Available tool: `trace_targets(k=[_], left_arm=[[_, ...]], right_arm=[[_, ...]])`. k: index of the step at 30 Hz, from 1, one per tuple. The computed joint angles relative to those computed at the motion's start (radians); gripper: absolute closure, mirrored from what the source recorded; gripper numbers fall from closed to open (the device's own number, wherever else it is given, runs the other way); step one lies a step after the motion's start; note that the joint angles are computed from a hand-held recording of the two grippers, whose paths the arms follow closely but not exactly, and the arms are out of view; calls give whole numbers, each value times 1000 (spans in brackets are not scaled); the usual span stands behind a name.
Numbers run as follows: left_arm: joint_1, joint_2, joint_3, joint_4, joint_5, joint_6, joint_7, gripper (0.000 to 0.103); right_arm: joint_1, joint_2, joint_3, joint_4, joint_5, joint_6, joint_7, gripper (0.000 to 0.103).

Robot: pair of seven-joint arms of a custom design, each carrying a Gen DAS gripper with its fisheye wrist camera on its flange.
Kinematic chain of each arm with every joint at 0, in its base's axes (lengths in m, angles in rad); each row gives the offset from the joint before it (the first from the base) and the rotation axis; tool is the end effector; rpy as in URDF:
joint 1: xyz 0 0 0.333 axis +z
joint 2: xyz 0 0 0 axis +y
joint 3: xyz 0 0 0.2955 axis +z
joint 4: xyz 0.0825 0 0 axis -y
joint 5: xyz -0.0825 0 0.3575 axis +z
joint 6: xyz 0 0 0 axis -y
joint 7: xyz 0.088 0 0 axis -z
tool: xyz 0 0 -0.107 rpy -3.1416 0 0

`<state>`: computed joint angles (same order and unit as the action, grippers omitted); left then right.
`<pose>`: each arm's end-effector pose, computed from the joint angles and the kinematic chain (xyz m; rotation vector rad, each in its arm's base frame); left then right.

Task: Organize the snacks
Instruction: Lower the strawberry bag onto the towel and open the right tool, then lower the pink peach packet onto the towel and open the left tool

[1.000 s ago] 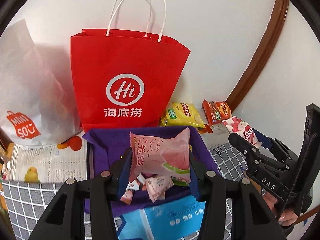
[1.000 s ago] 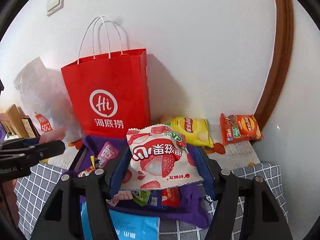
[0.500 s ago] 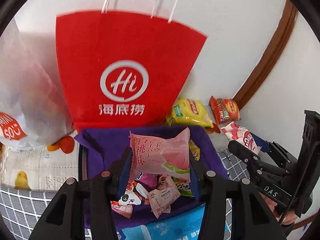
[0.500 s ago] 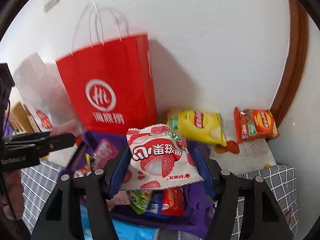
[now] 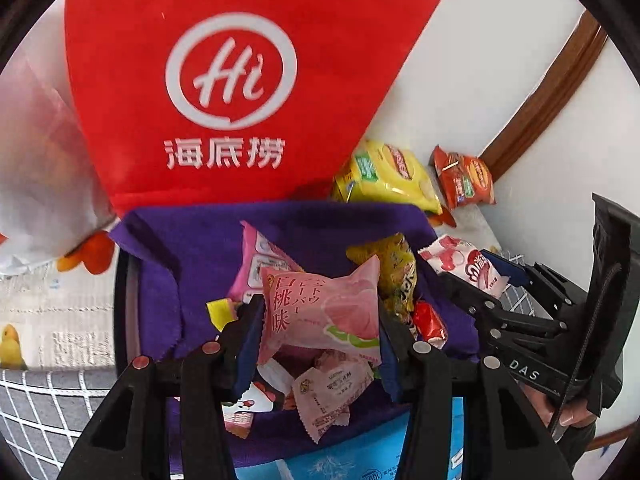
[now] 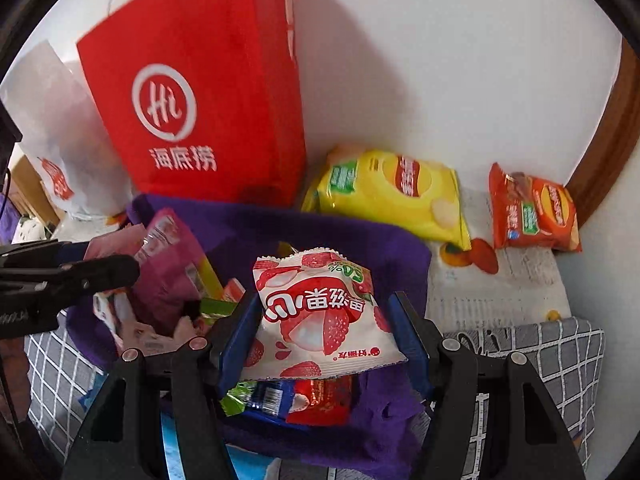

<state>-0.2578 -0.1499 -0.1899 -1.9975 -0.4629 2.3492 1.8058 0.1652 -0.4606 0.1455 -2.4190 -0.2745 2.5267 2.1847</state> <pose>0.4758 -0.2417 0.5674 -1.5894 2.5166 -0.9507 0.4137 0.1422 0.5300 -1.7533 1.9774 -0.6068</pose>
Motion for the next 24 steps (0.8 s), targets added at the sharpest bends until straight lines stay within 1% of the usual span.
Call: trace_targets(k=[4, 9, 10, 11, 13, 15, 18, 20, 22, 24], left_arm=[[1, 11, -5, 1, 19, 3, -17, 55], [0, 16, -4, 1, 13, 6, -12, 52], [-1, 21, -4, 5, 7, 0, -7, 52], [-2, 25, -4, 9, 1, -6, -3, 52], [-3, 28, -6, 8, -2, -8, 4, 51], [-4, 27, -13, 5, 18, 1, -4, 50], [-7, 27, -14, 7, 23, -2, -2, 45], [-7, 27, -20, 8, 49, -3, -15, 42], [-8, 24, -22, 2, 63, 8, -25, 37], [-9, 27, -24, 5, 83, 2, -43, 35]], right_arm=[[25, 30, -35, 11, 70, -19, -37, 38], [37, 40, -37, 19, 95, -36, -79, 37], [36, 41, -33, 23, 91, -41, -83, 36], [33, 42, -28, 29, 84, -49, -83, 30], [28, 28, -18, 24, 63, -33, -78, 24], [17, 9, -3, 17, 35, -20, -60, 24], [16, -10, -6, 17, 33, -18, -56, 24], [10, -27, -4, 11, 30, -7, -45, 24], [10, -51, -9, -6, 36, 18, -40, 24], [6, -59, -8, -5, 41, 22, -39, 24]])
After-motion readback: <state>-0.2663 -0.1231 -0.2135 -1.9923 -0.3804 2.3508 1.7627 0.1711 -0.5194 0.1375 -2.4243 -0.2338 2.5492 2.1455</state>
